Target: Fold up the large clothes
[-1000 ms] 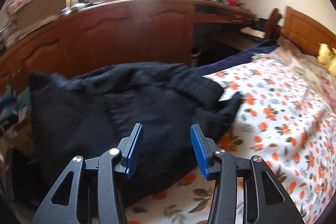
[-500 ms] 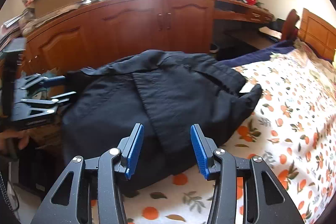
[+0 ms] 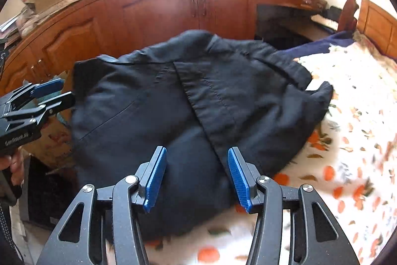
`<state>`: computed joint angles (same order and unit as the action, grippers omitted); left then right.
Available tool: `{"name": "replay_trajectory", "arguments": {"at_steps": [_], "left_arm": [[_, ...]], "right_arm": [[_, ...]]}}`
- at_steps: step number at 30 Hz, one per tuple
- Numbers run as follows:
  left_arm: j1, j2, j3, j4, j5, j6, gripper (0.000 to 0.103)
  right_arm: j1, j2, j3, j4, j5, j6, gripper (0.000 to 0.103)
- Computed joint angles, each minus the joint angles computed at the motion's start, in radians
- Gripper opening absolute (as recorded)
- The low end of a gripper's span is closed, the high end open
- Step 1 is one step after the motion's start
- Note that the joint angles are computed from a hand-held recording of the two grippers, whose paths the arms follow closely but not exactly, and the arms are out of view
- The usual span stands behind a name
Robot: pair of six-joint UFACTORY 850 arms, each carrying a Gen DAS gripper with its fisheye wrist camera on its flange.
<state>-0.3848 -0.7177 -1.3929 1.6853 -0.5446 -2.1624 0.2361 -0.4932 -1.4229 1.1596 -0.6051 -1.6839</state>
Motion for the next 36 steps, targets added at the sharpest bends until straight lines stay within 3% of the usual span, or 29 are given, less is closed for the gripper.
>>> {"name": "replay_trajectory", "arguments": {"at_steps": [4, 6, 9, 16, 21, 31, 36], "left_arm": [[-0.036, 0.048, 0.046, 0.081, -0.007, -0.111, 0.09], [-0.065, 0.062, 0.05, 0.078, -0.049, -0.121, 0.103], [-0.09, 0.082, 0.056, 0.103, -0.077, -0.148, 0.103], [-0.171, 0.081, 0.004, 0.004, -0.109, -0.083, 0.103], [-0.231, 0.039, -0.069, -0.005, -0.085, -0.043, 0.103], [-0.331, -0.164, -0.391, -0.179, -0.018, 0.201, 0.103], [-0.366, -0.281, -0.581, -0.298, 0.02, 0.369, 0.103]], "right_arm": [[-0.061, 0.101, 0.098, 0.077, -0.059, -0.108, 0.053], [-0.099, 0.149, 0.142, 0.109, -0.096, -0.145, 0.053], [-0.161, 0.196, 0.176, 0.113, -0.152, -0.159, 0.058], [-0.303, 0.268, 0.259, 0.132, -0.232, -0.2, 0.075], [-0.407, 0.305, 0.315, 0.167, -0.262, -0.247, 0.077], [-0.609, 0.301, 0.341, 0.194, -0.365, -0.301, 0.077], [-0.669, 0.291, 0.354, 0.224, -0.343, -0.327, 0.082]]}}
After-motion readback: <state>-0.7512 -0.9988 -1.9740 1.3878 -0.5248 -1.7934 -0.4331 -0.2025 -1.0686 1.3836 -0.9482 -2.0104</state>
